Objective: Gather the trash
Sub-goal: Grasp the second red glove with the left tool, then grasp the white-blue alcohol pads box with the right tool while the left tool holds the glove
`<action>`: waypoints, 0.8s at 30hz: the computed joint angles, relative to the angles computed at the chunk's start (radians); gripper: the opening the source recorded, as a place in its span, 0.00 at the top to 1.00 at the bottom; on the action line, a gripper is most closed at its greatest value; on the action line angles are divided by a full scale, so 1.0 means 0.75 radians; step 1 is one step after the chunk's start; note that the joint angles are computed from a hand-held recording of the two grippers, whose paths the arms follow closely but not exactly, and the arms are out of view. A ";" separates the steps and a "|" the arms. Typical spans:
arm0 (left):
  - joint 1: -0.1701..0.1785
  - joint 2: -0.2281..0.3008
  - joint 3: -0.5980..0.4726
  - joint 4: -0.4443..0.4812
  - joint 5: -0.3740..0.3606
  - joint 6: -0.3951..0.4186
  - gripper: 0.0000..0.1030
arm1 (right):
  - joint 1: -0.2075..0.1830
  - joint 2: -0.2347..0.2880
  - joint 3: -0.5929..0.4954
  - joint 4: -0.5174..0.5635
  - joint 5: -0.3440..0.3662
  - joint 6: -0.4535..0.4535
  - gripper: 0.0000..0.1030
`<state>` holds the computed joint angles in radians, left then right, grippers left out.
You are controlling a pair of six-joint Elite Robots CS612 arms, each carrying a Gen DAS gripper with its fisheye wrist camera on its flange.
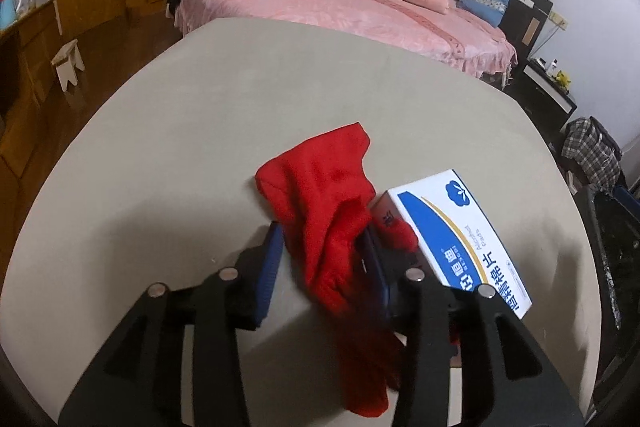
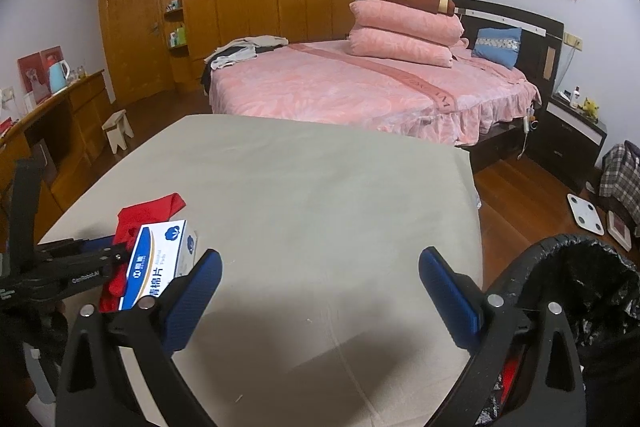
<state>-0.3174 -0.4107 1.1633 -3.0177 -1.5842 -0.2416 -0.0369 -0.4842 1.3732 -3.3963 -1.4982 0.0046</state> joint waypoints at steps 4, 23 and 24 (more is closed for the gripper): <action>-0.004 0.001 0.007 -0.009 0.007 -0.001 0.72 | 0.004 0.005 -0.009 0.009 0.002 0.000 0.06; 0.033 -0.075 0.149 -0.155 0.101 -0.015 0.89 | 0.074 0.042 -0.088 0.083 0.179 -0.025 0.06; 0.036 -0.078 0.156 -0.157 0.102 -0.022 0.89 | 0.081 0.046 -0.093 0.088 0.176 -0.030 0.06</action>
